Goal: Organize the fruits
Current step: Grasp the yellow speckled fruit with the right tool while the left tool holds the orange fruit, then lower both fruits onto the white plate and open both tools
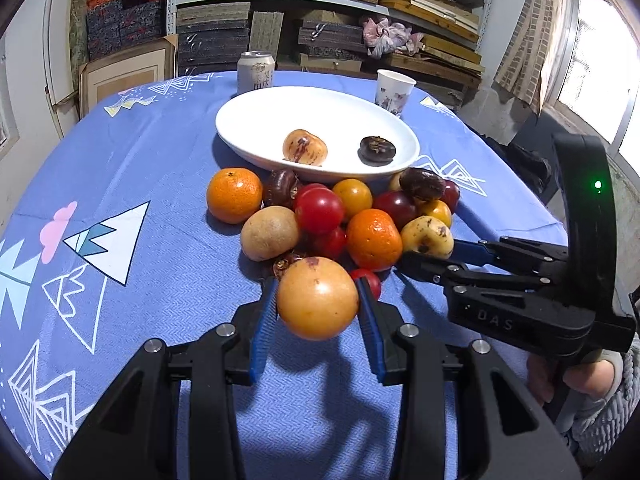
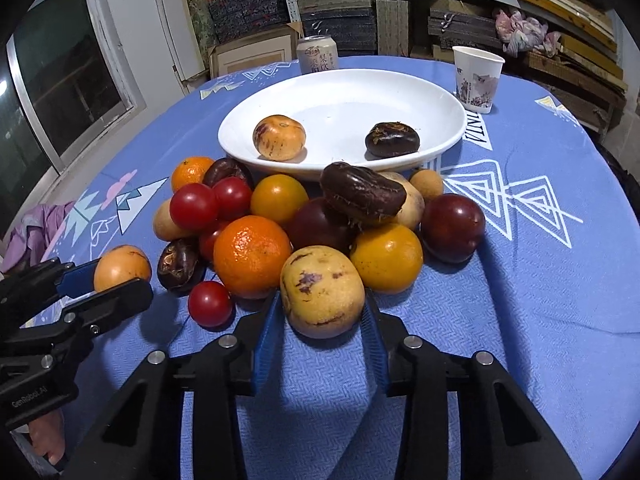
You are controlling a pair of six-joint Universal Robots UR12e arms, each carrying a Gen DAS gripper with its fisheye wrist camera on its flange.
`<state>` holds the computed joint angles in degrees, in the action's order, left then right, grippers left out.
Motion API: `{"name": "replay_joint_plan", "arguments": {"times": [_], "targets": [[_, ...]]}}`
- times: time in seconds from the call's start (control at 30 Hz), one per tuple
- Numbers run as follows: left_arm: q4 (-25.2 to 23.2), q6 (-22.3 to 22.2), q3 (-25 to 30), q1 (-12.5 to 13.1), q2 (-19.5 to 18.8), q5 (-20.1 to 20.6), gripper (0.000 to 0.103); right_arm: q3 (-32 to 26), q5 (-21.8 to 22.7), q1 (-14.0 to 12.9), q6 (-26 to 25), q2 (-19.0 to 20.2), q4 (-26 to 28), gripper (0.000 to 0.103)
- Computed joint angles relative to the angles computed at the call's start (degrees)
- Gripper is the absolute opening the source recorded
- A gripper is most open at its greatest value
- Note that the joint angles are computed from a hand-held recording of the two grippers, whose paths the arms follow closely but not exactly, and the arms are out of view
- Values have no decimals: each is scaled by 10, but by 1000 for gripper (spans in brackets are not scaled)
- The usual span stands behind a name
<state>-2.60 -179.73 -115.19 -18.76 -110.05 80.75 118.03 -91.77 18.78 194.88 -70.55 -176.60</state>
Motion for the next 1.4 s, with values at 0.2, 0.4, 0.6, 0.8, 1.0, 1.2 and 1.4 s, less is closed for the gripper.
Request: {"name": "replay_joint_plan", "arguments": {"times": [0.2,0.4,0.6,0.8,1.0,1.2,1.4], "targets": [[4,-3,2,-2,-4,13,38,14,7,0,-2,-11,-14,40],[3,-15,17,2,-2,20,38,42,16,-13,18,-40,-68,40],[-17,-3,84,-3,-18,61,38,-2,-9,-38,13,-49,-55,40],[-79,-15,182,-3,-70,75,38,-98,-10,-54,6,12,26,40],[-145,-30,258,1,-129,77,38,-164,-11,-63,2,68,93,40],[-190,-37,285,3,-153,73,38,-183,1,-67,-1,85,128,41],[-161,-51,265,5,-140,71,53,-164,-9,-62,6,69,98,44]]}}
